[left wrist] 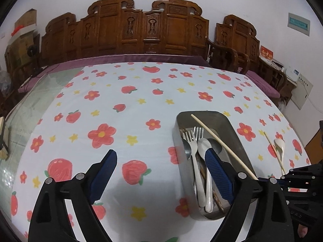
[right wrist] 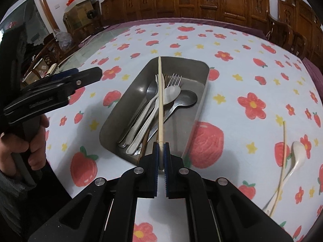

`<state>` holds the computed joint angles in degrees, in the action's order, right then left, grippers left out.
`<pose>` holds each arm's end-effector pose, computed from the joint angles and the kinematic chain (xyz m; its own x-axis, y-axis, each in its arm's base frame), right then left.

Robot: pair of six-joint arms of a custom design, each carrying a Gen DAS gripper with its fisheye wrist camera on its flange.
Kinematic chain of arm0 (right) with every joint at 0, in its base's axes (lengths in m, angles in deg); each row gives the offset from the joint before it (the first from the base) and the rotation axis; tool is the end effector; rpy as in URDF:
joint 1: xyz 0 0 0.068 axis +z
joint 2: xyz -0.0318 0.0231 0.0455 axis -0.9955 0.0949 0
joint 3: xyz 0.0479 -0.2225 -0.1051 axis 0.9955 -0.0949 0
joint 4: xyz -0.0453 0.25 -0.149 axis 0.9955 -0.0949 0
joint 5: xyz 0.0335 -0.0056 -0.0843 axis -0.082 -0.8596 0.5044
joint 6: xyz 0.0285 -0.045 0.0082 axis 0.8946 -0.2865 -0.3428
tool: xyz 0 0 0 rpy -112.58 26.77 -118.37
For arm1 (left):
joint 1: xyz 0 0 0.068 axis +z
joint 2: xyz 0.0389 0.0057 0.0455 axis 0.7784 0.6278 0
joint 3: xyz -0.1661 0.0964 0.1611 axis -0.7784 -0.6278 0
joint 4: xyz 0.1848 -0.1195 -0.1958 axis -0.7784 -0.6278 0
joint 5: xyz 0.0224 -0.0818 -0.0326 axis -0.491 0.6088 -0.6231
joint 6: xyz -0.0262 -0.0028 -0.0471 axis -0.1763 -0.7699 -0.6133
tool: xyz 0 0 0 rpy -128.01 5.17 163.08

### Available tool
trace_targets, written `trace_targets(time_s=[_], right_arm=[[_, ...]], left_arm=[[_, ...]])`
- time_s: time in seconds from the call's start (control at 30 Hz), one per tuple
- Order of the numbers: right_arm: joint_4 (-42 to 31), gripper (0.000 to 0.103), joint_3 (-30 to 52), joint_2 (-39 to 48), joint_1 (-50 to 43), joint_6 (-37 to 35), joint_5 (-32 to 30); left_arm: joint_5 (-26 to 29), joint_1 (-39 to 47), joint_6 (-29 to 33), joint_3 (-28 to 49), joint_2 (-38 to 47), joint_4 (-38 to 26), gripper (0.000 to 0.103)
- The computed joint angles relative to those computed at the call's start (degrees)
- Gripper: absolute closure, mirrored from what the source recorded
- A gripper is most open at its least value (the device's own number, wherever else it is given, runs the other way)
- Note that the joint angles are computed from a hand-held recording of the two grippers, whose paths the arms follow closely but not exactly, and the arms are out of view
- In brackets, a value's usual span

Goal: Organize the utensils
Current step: 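Lower the chopstick into the tray and open the right tool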

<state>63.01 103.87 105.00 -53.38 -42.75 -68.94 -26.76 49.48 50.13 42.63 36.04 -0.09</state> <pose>0.2333 0.1429 0.1031 -0.8605 -0.1524 -0.4861 -0.2783 0.9398 0.1981 0.2766 -0.0151 0.1018 -0.6903 0.0982 -0.7168 0.2262 0.9704 -0.0849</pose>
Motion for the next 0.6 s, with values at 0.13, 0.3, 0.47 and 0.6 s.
trace_targets(time_s=[0.13, 0.3, 0.47, 0.6], right_arm=[[0.4, 0.097, 2.6, 4.3, 0.1, 1.0, -0.7], [0.9, 0.097, 4.5, 7.1, 0.9, 1.5, -0.4], [1.8, 0.097, 5.2, 8.4, 0.5, 2.2, -1.5], [3.0, 0.096, 4.9, 8.3, 0.2, 2.4, -2.1]], left_arm=[[0.2, 0.9, 0.7, 0.1, 0.3, 0.2, 0.018], [1.2, 1.4, 0.8, -0.3, -0.5, 0.0, 0.018], [1.5, 1.5, 0.8, -0.6, -1.1, -0.2, 0.018], [1.5, 1.2, 0.6, -0.9, -1.6, -0.2, 0.018]])
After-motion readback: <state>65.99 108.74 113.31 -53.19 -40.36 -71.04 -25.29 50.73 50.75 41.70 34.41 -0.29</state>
